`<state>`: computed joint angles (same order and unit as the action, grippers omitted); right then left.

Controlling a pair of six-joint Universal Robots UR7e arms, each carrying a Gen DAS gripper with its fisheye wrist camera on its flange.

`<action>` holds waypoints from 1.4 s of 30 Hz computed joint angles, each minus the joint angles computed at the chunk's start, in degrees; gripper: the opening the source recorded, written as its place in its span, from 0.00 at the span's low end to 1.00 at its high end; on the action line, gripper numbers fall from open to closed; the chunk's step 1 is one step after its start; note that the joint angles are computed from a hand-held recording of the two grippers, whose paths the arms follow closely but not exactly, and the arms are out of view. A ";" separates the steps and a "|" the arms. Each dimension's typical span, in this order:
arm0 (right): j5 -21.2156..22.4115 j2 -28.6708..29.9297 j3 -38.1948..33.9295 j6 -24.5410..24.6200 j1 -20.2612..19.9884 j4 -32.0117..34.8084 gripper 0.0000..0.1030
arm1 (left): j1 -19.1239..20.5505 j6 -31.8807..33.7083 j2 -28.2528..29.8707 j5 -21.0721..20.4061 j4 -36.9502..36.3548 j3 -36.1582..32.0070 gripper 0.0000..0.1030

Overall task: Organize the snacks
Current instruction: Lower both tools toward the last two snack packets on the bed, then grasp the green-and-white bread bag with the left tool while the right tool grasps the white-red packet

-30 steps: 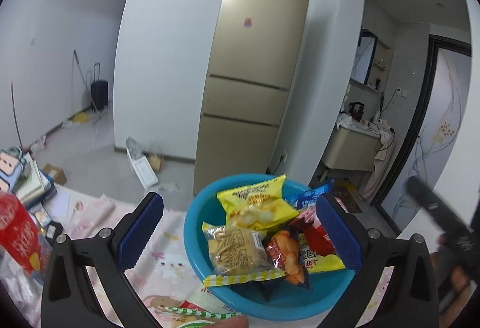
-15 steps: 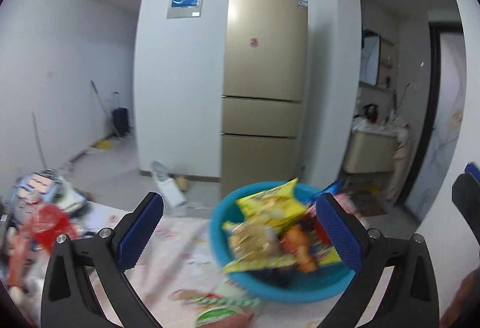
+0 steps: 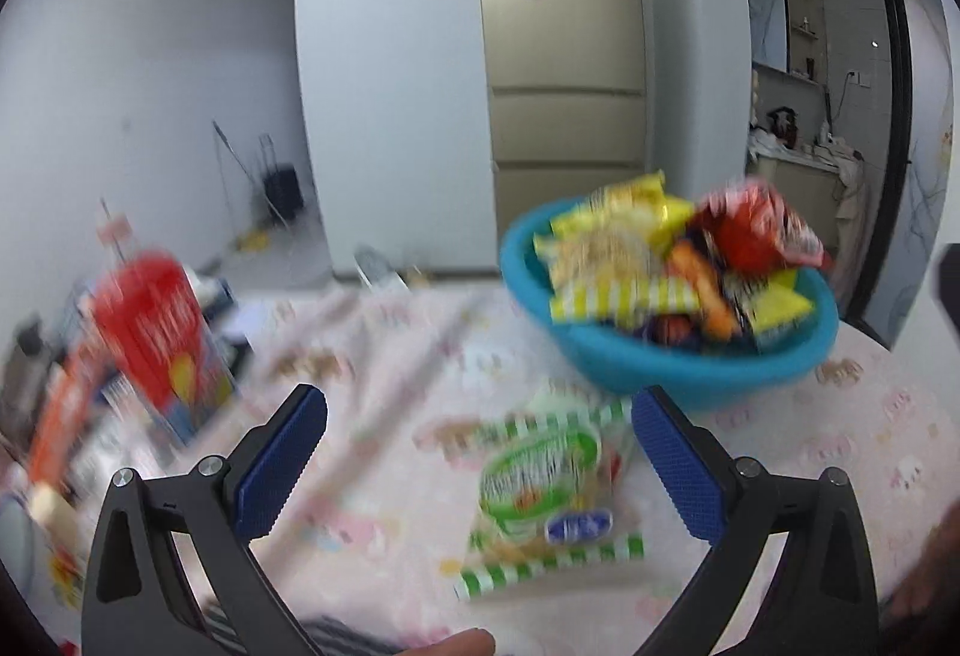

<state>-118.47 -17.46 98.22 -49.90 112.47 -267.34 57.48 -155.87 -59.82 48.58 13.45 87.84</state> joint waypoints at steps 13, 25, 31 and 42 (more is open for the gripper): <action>-7.15 -5.25 4.96 18.68 -4.86 20.14 1.00 | 8.35 -18.61 14.77 11.61 27.94 -17.08 1.00; -8.73 -5.67 4.50 20.88 -4.77 25.97 1.00 | 9.10 -19.60 14.26 12.72 25.81 -18.23 1.00; -8.69 -4.54 3.60 17.17 -3.78 22.97 1.00 | 10.20 -21.54 21.03 14.22 34.80 -26.78 1.00; -5.77 -6.62 5.78 22.63 -5.50 28.18 1.00 | 11.53 -23.51 16.50 18.91 31.02 -22.43 0.66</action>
<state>-124.24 -24.08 104.00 -27.28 106.97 -239.16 69.01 -179.37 -43.32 67.49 44.46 65.41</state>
